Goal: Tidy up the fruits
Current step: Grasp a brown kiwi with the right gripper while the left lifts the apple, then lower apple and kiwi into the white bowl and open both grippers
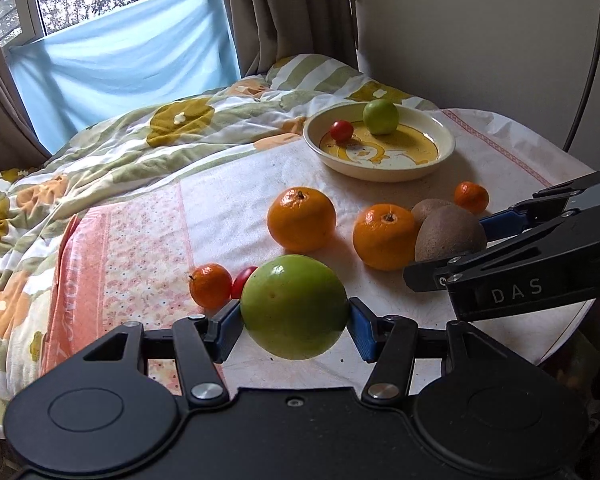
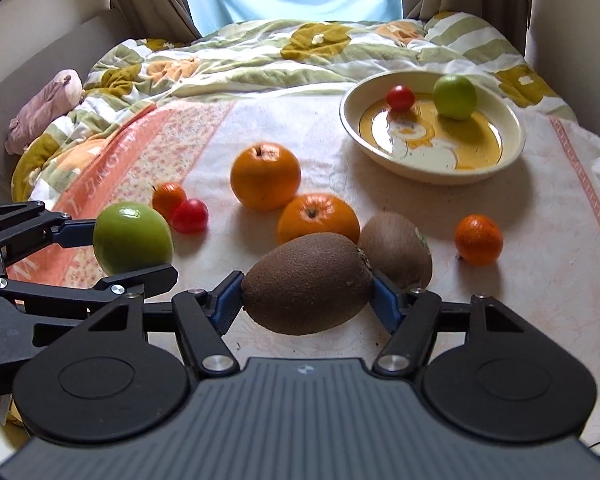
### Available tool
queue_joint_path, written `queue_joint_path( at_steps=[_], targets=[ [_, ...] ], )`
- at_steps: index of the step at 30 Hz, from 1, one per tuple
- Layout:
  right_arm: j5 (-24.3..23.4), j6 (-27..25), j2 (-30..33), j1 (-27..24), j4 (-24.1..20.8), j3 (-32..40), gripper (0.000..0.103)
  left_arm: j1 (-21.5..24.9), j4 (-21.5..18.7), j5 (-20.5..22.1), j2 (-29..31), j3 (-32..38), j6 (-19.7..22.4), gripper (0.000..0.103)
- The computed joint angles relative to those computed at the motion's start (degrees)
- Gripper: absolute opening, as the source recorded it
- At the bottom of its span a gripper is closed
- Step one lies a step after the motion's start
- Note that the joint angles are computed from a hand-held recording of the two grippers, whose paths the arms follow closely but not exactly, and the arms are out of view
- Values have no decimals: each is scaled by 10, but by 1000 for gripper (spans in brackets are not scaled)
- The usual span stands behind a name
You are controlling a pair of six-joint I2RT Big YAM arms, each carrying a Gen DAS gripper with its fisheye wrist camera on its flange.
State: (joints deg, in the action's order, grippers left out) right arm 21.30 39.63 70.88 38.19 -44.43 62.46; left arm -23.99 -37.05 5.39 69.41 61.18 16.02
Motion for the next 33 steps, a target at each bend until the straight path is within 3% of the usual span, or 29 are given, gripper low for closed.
queue_joint_path(
  at_steps=[11, 17, 22, 33],
  targets=[
    [45, 6, -34, -13, -59, 59, 82, -4, -23, 3, 1, 64, -19, 61],
    [44, -33, -48, -52, -57, 72, 82, -25, -12, -4, 27, 108, -30, 61],
    [-3, -97, -50, -115, -42, 79, 82, -47, -22, -19, 68, 158, -57, 61],
    [-160, -262, 7, -273, 0, 95, 82, -100, -47, -104, 206, 289, -103, 61]
  ],
)
